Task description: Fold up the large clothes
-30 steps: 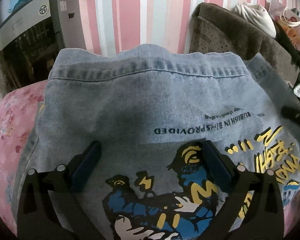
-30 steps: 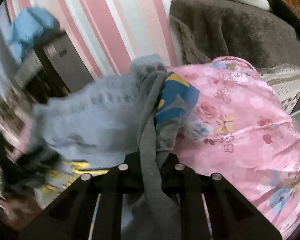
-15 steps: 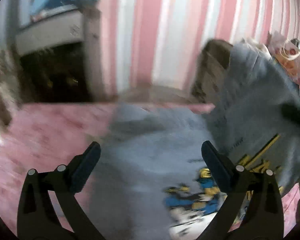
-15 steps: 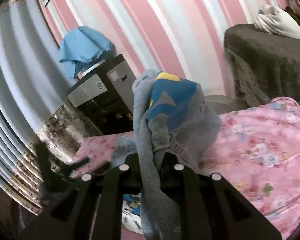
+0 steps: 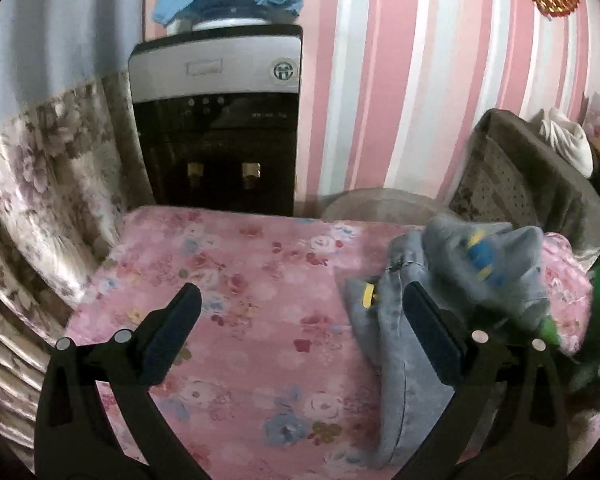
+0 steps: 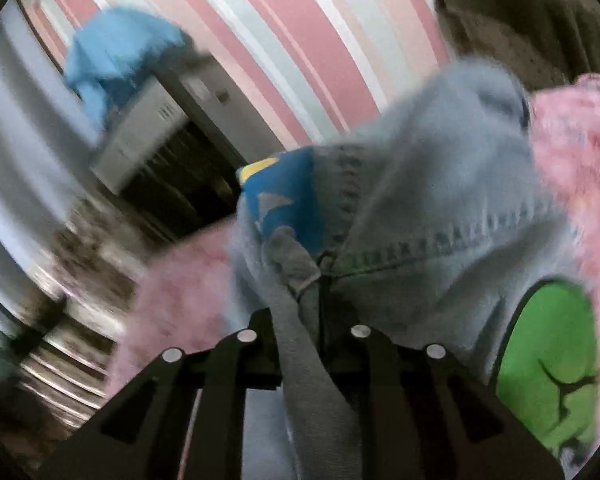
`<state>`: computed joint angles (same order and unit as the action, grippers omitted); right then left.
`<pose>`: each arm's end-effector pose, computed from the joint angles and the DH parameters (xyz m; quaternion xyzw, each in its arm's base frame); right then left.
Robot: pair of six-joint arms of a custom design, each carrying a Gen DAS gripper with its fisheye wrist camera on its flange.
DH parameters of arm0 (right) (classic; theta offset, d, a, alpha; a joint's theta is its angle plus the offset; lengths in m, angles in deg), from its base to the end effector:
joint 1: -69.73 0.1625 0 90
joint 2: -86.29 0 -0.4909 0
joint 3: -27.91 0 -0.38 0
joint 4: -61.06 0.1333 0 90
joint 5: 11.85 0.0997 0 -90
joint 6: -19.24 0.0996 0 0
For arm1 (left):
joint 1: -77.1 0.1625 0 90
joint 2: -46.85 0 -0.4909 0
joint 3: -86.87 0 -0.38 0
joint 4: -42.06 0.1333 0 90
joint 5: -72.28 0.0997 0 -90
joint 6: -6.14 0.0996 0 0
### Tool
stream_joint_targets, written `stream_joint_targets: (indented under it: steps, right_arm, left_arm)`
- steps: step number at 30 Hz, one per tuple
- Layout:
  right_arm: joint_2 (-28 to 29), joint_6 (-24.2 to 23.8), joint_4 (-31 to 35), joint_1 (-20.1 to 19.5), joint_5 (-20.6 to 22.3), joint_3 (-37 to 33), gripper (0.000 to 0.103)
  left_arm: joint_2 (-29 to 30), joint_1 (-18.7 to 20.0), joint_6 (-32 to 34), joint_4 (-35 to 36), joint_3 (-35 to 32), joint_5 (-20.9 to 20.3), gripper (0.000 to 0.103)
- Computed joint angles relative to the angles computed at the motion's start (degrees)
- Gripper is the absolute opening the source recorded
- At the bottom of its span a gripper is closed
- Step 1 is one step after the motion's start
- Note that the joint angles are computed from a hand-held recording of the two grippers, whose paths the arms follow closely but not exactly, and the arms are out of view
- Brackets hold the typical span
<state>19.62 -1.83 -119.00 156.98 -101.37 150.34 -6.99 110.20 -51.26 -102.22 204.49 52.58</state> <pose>0.1077 -0.5525 0.2730 0.1533 -0.9431 0.2894 0.0569 -0.3370 -0.4908 0.1684 0.0441 0.8150 -0.4453 0.3681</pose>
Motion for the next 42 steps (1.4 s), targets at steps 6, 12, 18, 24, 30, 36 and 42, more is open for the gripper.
stream_joint_targets:
  steps: [6,12,18,24,30,36,42]
  right_arm:
    - [-0.47,-3.16,-0.02,1.57,-0.94,0.51,0.057]
    - [-11.94,-9.85,2.87,-0.88,8.54,2.50,0.090]
    - [-16.97,-18.41,-6.18,-8.02,6.80,2.61,0.091]
    - [-17.12,-13.27,-2.05,-14.89,9.02,-1.43,0.091]
    - [-18.00,-12.48,3.18,-16.92,13.16,-2.11,0.091]
    - [-18.62,-10.46,8.89,-18.23,15.92,-3.34,0.091]
    - [-19.01,-10.87,10.69,-18.89,17.15,-3.66,0.091]
  left_arm:
    - [1.96,1.56,9.09,-13.91,1.55,-4.72,0.100]
    - [5.28,2.43,11.90,-18.61,0.08,-8.41,0.100]
    - [10.98,0.99,16.85,-25.94,-3.11,-13.30,0.100]
    - [17.07,-0.28,13.77,-22.79,-10.19,-14.33,0.100]
    - [22.28,-1.70,9.39,-11.49,-15.00,-8.34,0.098]
    - [23.05,-2.03,10.09,-13.23,-13.57,-6.90,0.027]
    - [19.20,-2.72,10.33,-18.52,-8.50,-4.78,0.012]
